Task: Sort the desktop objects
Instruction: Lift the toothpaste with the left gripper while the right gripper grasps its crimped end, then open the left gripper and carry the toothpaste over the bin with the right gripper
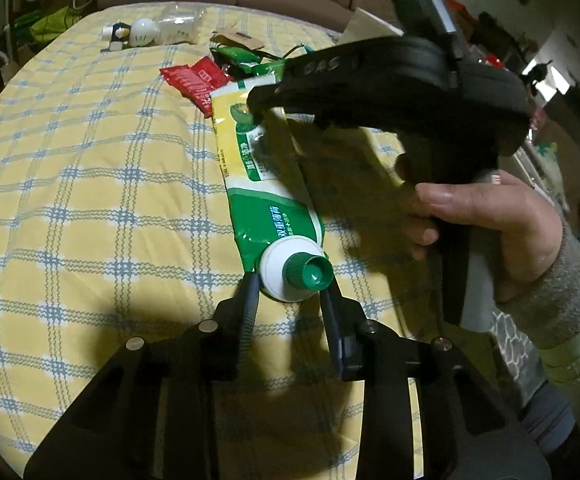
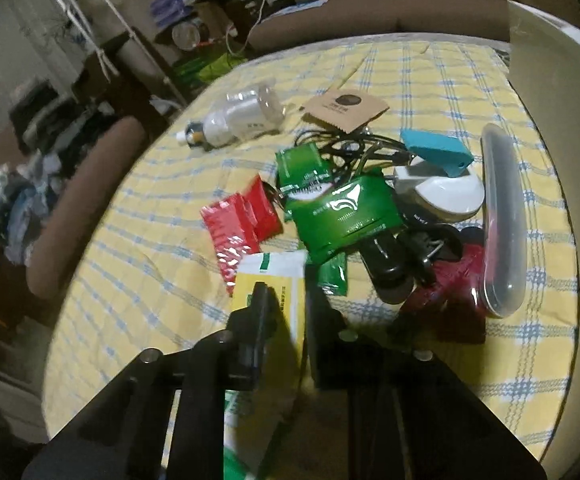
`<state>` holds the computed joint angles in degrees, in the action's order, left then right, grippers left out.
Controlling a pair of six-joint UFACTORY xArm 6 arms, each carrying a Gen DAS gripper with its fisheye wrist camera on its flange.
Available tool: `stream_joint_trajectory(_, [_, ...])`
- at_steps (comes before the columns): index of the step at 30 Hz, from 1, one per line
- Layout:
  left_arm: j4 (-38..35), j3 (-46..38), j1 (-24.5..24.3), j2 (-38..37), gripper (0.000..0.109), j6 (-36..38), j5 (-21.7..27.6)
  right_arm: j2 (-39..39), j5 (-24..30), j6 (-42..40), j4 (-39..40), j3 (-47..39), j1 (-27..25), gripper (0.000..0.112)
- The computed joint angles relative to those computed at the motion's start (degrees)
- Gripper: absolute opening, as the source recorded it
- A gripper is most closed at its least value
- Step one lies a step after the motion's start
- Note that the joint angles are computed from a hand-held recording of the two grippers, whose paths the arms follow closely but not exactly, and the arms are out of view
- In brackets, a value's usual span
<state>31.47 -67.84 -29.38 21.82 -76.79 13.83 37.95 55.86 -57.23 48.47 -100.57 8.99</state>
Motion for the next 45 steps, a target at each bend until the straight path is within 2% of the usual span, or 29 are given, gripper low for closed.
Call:
stream_joint_trajectory(5, [2.22, 1.49, 0.77, -0.60, 0.027, -3.05, -4.12, -1.86, 5.07, -0.01, 3.16, -0.30, -2.23, 0.009])
stream_joint_trajectory(6, [5.37, 1.72, 1.16, -0.90, 0.021, -6.12, -5.47, -2.55, 5.77, -0.08, 3.72, -0.01, -2.51, 0.009])
stream_joint_trajectory(8, [14.83, 1.55, 2.29, -1.72, 0.019, -14.65, -7.74, -4.05, 7.59, -0.38, 4.45, 0.48, -3.18, 0.007])
stream_joint_trajectory(10, [19.67, 0.64, 2.69, -2.13, 0.019, -18.25, -8.19, -6.19, 8.54, -1.58, 5.06, 1.78, -3.77, 0.006])
stream_joint_trajectory(14, [9.39, -1.02, 1.39, -0.04, 0.020, -8.19, -7.27, -8.81, 8.37, -3.16, 4.92, 3.28, -4.52, 0.006])
stream_joint_trajectory(15, [8.29, -2.27, 0.64, 0.59, 0.019, -5.93, -4.81, -9.00, 8.23, -3.16, 4.41, 3.50, -4.62, 0.006])
stream_joint_trajectory(17, [11.67, -3.60, 0.10, 0.40, 0.018, -7.90, -0.78, -9.42, 6.87, -3.47, 3.79, 4.57, -4.61, 0.006])
stream_joint_trajectory(18, [13.76, -3.76, -0.08, -0.01, 0.024, -9.86, 1.05, -9.22, 6.73, -3.30, 3.72, 4.55, -4.76, 0.005])
stream_joint_trajectory(19, [16.39, -3.62, -0.36, -0.93, 0.046, -12.95, 4.07, -8.60, 7.22, -2.67, 3.72, 4.01, -5.05, 0.005])
stream_joint_trajectory(21, [19.89, -2.61, -0.35, -1.98, 0.080, -17.26, 5.28, -8.01, 6.82, -1.67, 3.21, 3.96, -5.22, 0.005])
stream_joint_trajectory(23, [21.03, -1.08, 0.48, -2.51, 0.082, -19.15, 2.85, -7.69, 6.19, -1.73, 2.98, 4.09, -5.36, 0.005])
stream_joint_trajectory(24, [18.40, -1.17, 0.36, -1.96, 0.080, -16.50, 3.00, -7.47, 5.94, -1.59, 2.92, 4.07, -5.40, 0.005])
stream_joint_trajectory(26, [12.30, -2.02, 0.06, -0.39, 0.063, -10.14, 3.17, -7.00, 5.65, -1.39, 2.83, 3.87, -5.48, 0.005])
stream_joint_trajectory(27, [10.47, -2.41, 0.03, 0.38, 0.044, -7.71, 2.09, -6.86, 5.61, -1.23, 2.89, 3.84, -5.53, 0.005])
stream_joint_trajectory(28, [8.39, -3.30, -0.44, 1.13, 0.032, -4.67, 2.77, -6.83, 5.58, -1.05, 2.93, 3.93, -5.59, 0.005])
stream_joint_trajectory(31, [8.76, -4.55, -1.38, 1.71, 0.030, -3.36, 4.70, -6.73, 4.61, -0.71, 2.56, 4.29, -5.60, 0.005])
stream_joint_trajectory(36, [13.57, -3.11, -0.61, 0.28, 0.027, -8.53, 1.26, -6.82, 5.79, -0.62, 3.52, 3.64, -6.27, 0.005])
stream_joint_trajectory(39, [16.97, -3.84, 0.12, -0.08, 0.012, -10.84, -0.84, -7.64, 7.38, -0.97, 4.85, 3.19, -6.97, 0.005])
stream_joint_trajectory(41, [20.37, -5.01, 0.05, -0.84, 0.012, -12.81, -1.03, -8.46, 9.21, -1.27, 5.08, 2.77, -7.53, 0.006])
stream_joint_trajectory(43, [17.93, -6.46, 0.48, -0.10, 0.012, -10.25, -3.06, -10.07, 9.75, -3.12, 6.20, 3.20, -8.17, 0.005])
stream_joint_trajectory(45, [14.71, -8.85, 0.32, 1.10, 0.012, -6.72, -2.27, -9.99, 11.34, -2.91, 6.45, 1.43, -9.03, 0.005])
